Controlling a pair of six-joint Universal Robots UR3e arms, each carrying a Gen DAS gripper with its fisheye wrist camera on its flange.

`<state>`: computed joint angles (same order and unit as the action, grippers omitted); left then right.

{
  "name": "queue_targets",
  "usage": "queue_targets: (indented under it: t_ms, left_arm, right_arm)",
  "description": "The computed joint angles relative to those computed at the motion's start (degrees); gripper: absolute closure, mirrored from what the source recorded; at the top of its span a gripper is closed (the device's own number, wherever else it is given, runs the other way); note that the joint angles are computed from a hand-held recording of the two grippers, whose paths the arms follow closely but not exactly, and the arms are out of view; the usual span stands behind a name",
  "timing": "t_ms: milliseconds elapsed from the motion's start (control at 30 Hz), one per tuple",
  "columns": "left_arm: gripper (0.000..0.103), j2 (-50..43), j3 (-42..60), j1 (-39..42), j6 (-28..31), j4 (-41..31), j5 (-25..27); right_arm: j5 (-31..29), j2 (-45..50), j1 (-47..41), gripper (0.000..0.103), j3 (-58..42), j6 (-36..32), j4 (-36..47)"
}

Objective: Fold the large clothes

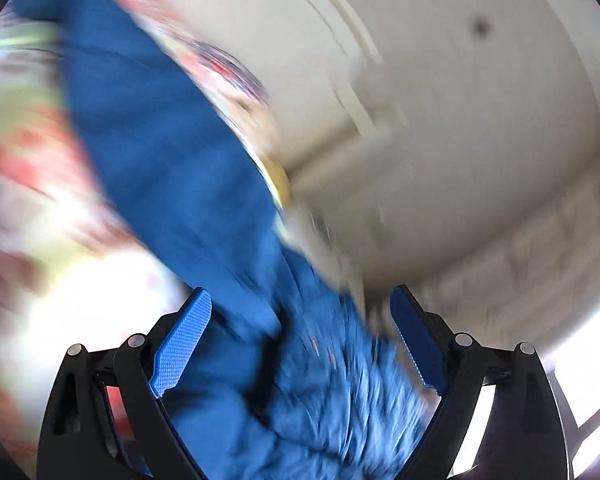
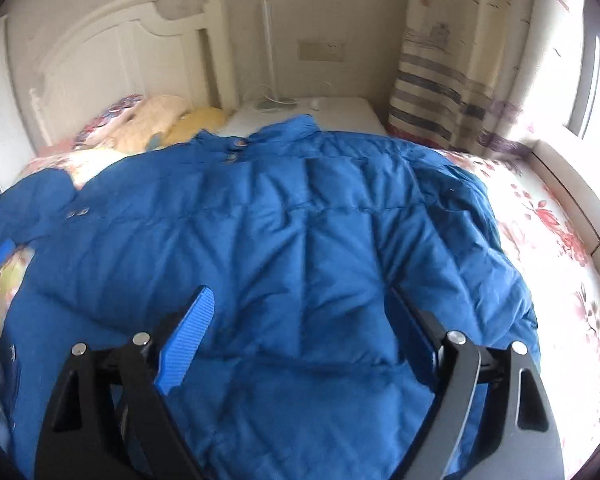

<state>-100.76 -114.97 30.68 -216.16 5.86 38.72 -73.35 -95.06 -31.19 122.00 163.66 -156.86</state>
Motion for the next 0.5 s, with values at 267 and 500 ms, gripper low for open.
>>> queue_targets:
  t_ms: [267,500]
  left_arm:
    - [0.014,-11.8,10.9,21.9,-14.8,-2.1,-11.8]
    - [0.056,-26.7,39.4,22.2,-17.6,-17.1,-7.7]
  right_arm:
    - [-3.1,2.0,2.7,0.009,1.3,-1.1,-2.1]
    - [-1.6,1.4,1.7,0.009,1.7,-1.7,-1.4]
